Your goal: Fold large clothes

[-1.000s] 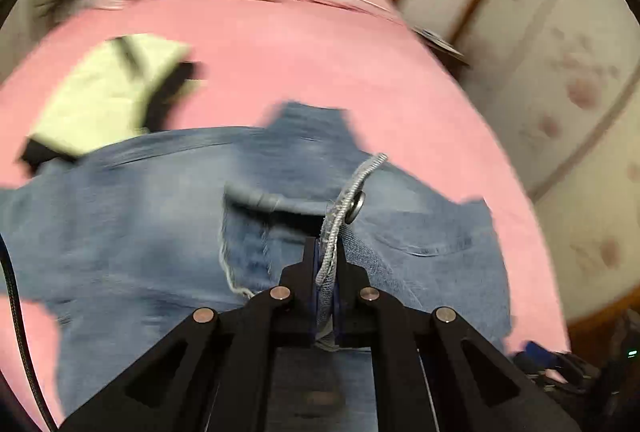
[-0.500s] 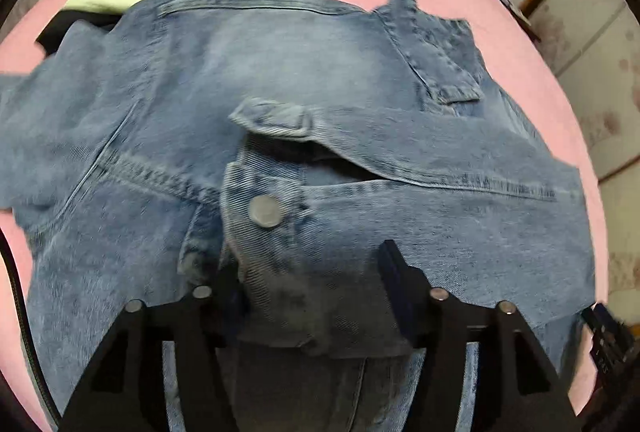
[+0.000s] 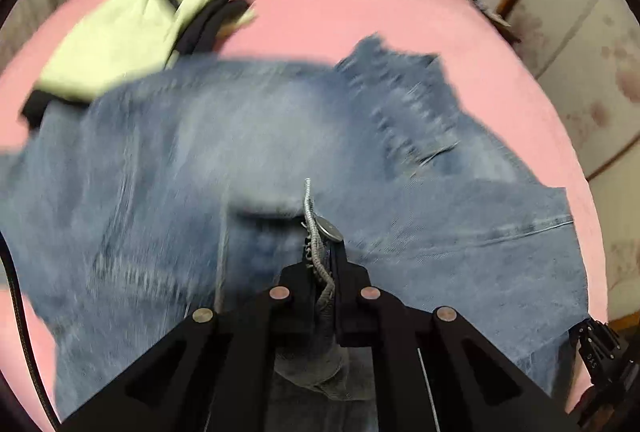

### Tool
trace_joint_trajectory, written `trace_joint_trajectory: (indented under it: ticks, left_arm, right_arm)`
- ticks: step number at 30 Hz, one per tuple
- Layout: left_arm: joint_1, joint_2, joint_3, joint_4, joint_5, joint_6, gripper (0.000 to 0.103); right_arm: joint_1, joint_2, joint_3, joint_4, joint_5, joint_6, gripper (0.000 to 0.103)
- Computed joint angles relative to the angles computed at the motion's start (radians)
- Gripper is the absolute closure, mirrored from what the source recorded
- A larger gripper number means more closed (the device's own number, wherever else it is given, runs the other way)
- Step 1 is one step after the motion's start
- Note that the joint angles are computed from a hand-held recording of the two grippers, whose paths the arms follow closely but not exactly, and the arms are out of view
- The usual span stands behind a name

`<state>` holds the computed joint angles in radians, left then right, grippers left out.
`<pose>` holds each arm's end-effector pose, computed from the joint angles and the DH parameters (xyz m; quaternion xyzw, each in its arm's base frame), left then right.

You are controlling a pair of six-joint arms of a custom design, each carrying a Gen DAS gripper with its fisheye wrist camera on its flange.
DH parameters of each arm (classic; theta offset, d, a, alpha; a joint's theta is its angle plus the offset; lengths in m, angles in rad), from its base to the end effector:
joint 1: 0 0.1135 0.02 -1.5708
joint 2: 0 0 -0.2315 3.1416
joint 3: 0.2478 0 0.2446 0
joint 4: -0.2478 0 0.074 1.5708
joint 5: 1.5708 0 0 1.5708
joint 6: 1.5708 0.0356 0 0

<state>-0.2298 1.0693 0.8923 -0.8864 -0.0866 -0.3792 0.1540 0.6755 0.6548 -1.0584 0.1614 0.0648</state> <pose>0.2012 -0.0439 0.2381 -0.0830 0.9636 -0.0352 0.2518 0.1285 0.0142 0.2171 -0.0235 0.9667 -0.0512 0.2497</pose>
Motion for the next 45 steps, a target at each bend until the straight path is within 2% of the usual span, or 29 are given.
trace_joint_trajectory:
  ticks: [4,8,13,15,16,18,19,20,21,22,24,28,30,35,37,39,41,45]
  left_arm:
    - [-0.073,0.009,0.112,0.039,-0.061,0.028,0.100]
    - [-0.044,-0.023,0.171,0.024,-0.061,0.050,0.100]
    - [0.125,-0.070,0.084,-0.081,0.077,0.094,0.098]
    - [0.200,-0.070,0.026,-0.123,0.138,0.139,0.094]
    - [0.223,-0.066,0.006,-0.138,0.149,0.152,0.091]
    - [0.298,-0.067,-0.035,-0.147,0.193,0.196,0.063]
    - [0.334,-0.073,-0.043,-0.150,0.217,0.210,0.055]
    - [0.381,-0.075,-0.048,-0.148,0.254,0.229,0.041]
    - [0.437,-0.061,-0.047,-0.136,0.310,0.254,0.032]
    - [0.483,-0.033,-0.039,-0.124,0.355,0.271,0.032]
    - [0.541,0.047,-0.021,-0.101,0.424,0.307,0.031]
    - [0.573,0.241,0.056,-0.079,0.494,0.335,0.032]
    - [0.576,0.328,0.118,-0.096,0.573,0.362,0.031]
    - [0.556,0.492,0.236,-0.147,0.590,0.364,0.030]
    - [0.561,0.546,0.260,-0.152,0.592,0.359,0.033]
    - [0.545,0.545,0.259,-0.129,0.523,0.347,0.079]
    - [0.532,0.542,0.256,-0.119,0.541,0.358,0.090]
    - [0.375,0.411,0.226,-0.061,0.354,0.345,0.093]
  right_arm:
    - [0.083,-0.003,0.003,-0.004,0.073,0.117,0.090]
    - [0.109,-0.019,0.010,-0.012,0.087,0.163,0.090]
    - [0.101,0.015,0.003,-0.014,0.069,0.155,0.089]
    - [0.096,0.029,0.008,-0.014,0.063,0.148,0.089]
    - [0.090,0.038,0.012,-0.016,0.056,0.143,0.089]
    - [0.085,0.045,0.016,-0.019,0.052,0.132,0.089]
    - [0.085,0.045,0.016,-0.020,0.054,0.127,0.089]
    - [0.087,0.046,0.016,-0.020,0.056,0.123,0.089]
    - [0.093,0.047,0.015,-0.020,0.063,0.121,0.089]
    - [0.101,0.050,0.014,-0.020,0.071,0.121,0.089]
    - [0.122,0.058,0.013,-0.018,0.092,0.128,0.089]
    - [0.140,0.063,0.006,-0.014,0.111,0.143,0.088]
    - [0.146,0.063,0.004,-0.014,0.119,0.147,0.088]
    - [0.163,0.065,-0.001,-0.012,0.138,0.155,0.087]
    - [0.168,0.066,-0.003,-0.009,0.142,0.161,0.087]
    - [0.167,0.066,-0.006,-0.007,0.142,0.164,0.087]
    - [0.167,0.067,-0.008,-0.003,0.142,0.166,0.087]
    - [0.179,0.068,-0.008,-0.004,0.155,0.177,0.087]
